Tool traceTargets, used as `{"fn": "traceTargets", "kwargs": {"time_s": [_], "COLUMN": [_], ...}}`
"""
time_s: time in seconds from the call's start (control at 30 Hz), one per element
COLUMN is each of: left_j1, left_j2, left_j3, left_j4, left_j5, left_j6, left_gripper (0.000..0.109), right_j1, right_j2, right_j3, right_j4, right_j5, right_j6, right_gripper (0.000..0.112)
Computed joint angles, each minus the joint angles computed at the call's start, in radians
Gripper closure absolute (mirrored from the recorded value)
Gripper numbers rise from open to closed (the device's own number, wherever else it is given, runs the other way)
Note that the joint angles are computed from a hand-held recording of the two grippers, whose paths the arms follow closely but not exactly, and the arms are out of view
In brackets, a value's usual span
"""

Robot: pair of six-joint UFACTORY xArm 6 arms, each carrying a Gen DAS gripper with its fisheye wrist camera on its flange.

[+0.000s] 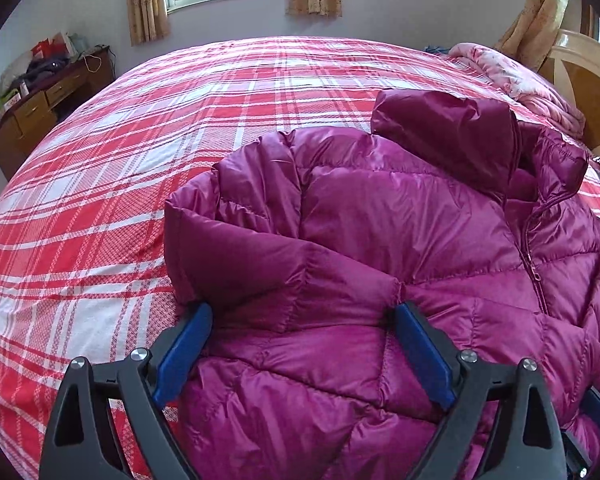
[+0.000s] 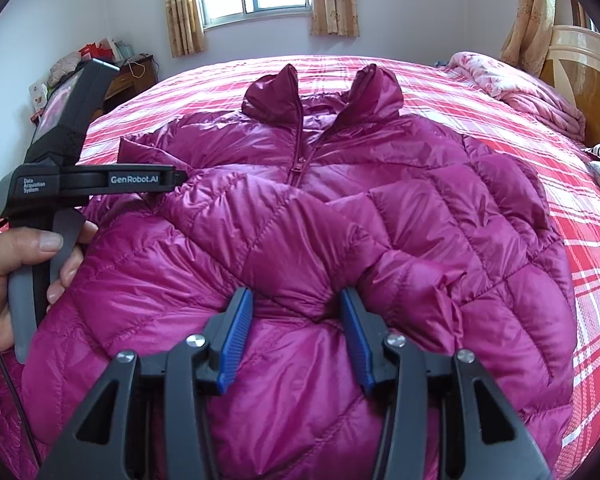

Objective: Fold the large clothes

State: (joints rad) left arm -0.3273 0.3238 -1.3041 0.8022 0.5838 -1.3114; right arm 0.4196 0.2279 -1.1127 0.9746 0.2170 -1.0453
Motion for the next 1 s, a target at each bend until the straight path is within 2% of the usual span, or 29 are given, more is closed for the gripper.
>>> {"fn": "traceTargets", "kwargs": {"time_s": [1.0], "left_j1": [-0.017], "left_j2": [0.027], "left_j3": [-0.037], "left_j4": [0.021], "left_j5": [0.045], "left_j6": [-0.01], "left_gripper": [0.012], "right_j1": [0.011], "right_j2": [0.002], "right_j3": [0.01], "right_j4": [-0.027], "right_j5": [-0.036], "right_j6": [0.016], "right_gripper": [0.063]}}
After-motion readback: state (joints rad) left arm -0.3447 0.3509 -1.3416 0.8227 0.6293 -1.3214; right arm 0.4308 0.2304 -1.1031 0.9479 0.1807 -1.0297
